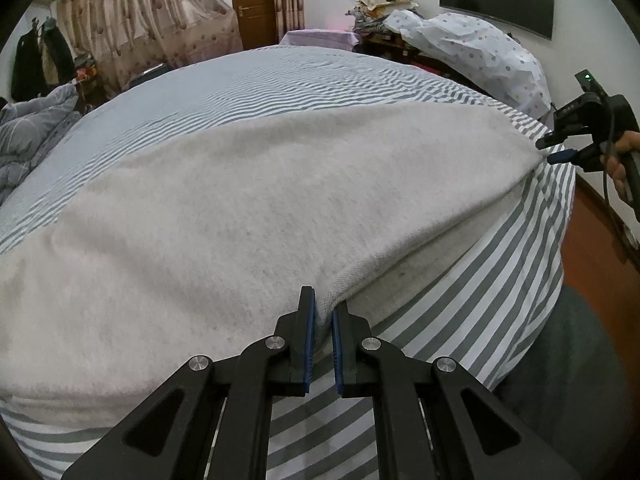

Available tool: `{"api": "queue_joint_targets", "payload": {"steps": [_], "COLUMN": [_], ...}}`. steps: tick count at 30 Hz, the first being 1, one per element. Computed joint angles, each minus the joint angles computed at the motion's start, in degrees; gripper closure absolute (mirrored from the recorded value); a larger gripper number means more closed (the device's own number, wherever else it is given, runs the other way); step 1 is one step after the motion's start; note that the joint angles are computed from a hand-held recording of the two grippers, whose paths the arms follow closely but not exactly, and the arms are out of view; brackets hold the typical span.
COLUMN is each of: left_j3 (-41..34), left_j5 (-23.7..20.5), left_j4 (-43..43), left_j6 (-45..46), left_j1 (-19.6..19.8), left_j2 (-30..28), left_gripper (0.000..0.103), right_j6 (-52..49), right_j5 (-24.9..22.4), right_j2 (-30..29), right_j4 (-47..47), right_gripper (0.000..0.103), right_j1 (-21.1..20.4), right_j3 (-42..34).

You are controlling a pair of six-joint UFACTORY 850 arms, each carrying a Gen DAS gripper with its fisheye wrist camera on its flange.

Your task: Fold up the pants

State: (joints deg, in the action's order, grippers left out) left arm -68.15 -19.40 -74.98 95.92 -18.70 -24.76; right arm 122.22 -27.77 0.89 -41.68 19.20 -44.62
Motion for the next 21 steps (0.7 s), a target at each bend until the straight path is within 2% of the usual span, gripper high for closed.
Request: {"api": "queue_joint_targets", "payload": {"steps": [2, 3, 7, 11, 15, 18, 21], "left_j3": [0.43, 0.54, 1.01, 1.15, 1.44, 0.54, -1.08], "left_j5": [0.19, 0.22, 0.14, 0.10, 0.33, 0.41, -1.56], "left_j4": [-0.58, -0.63, -1.59, -1.36, -0.67, 3.14, 8.46], "left_j6": [0.41, 0.42, 0.89, 0.60, 0.05, -4.06, -10.55], "left_j1": [-0.07, -0.07, -0.05, 0.07, 0.07, -0.07, 0.52], "left_j2": [0.29, 0.36, 0.64, 0.68, 0.73, 0.11, -0.55], "left_gripper": [0.095, 0.095, 0.095, 0.095, 0.095, 0.094, 0.092], "right_j6": [-0.28, -1.18, -6.77, -14.66, -17.52, -19.85, -24.02], "right_j5": [-2.96, -2.95, 0.05, -0.16, 0.74, 0.34, 0.47], "right_j2": [-0.50, -0.91, -4.09, -7.60, -8.48, -8.69, -8.81], "right_j4": [-1.97, -2.66, -1.36, 4.31, 7.19, 9.03, 12.53], "right_gripper": [0.069, 0.067, 0.065, 0.065, 0.066, 0.066, 0.065], "right_j1": [1.66, 2.02, 2.06, 1.52, 1.11, 0.98, 0.01], "right_j3": [-1.51, -2.11, -4.80, -7.12, -6.97, -7.50, -8.86]}}
